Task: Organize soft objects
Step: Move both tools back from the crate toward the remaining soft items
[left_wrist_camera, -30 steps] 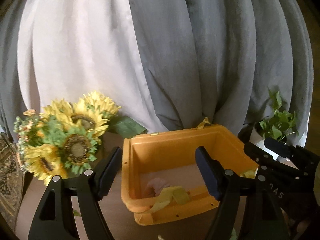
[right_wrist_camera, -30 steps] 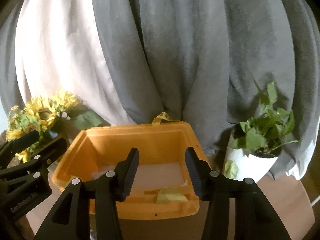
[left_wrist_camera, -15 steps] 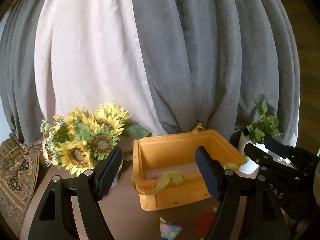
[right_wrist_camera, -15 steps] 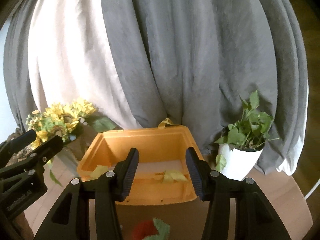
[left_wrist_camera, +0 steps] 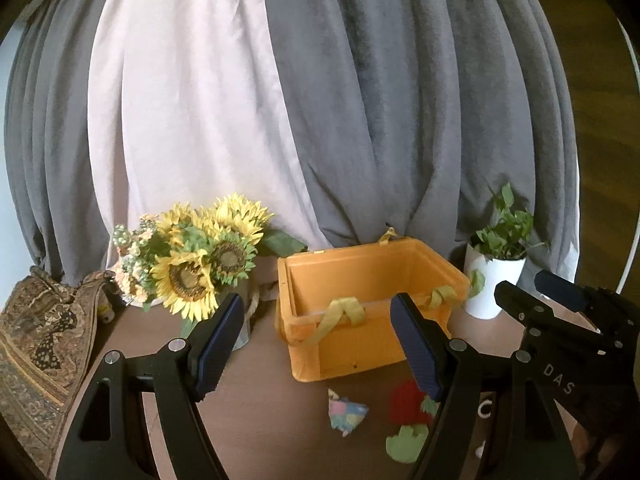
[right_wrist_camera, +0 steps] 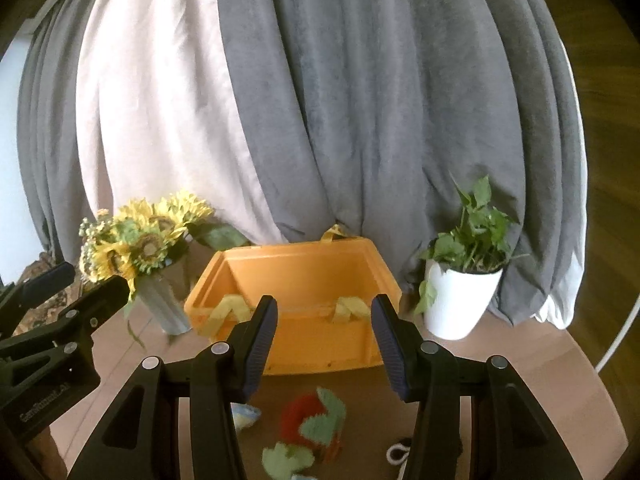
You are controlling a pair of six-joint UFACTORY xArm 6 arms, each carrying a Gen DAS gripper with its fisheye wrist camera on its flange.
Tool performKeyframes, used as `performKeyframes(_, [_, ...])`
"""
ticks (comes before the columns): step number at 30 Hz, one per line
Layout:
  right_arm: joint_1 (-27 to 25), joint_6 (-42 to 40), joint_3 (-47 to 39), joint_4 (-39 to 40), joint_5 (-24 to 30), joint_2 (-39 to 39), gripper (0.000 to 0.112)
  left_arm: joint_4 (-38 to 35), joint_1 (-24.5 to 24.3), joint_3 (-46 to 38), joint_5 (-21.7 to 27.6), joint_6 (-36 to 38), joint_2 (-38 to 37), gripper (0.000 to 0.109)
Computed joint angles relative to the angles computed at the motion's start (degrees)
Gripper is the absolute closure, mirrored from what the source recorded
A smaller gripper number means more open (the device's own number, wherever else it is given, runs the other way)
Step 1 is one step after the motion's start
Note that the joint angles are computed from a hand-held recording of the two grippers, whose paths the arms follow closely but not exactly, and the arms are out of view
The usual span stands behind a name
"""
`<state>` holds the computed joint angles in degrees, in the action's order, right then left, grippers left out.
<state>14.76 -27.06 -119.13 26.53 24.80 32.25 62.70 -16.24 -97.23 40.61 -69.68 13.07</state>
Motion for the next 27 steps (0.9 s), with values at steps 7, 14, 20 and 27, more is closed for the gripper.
performKeyframes(7, [0.2,-2.3,14.1,3.1,-4.0,-8.9,0.062,0.8,-1.5,7.5,0.0,-2.0,-4.9,0.033])
performKeyframes(14, [0.5,-3.3,25.3,4.6,-7.0,-15.8,0.062,0.8,-3.1,13.9,0.4,-3.0,-8.7,0.033])
performKeyframes(20, [0.1,-8.0,29.6,9.3,-6.3,-18.9,0.062,1.3,-5.4,17.7,2.8,-6.8,-10.6,0.033])
performKeyframes(27, [-1.0,-15.6,31.1,15.0,-0.1,-20.2,0.062,-0.5,-7.7,20.4,5.8,-9.3,-11.1,0.033])
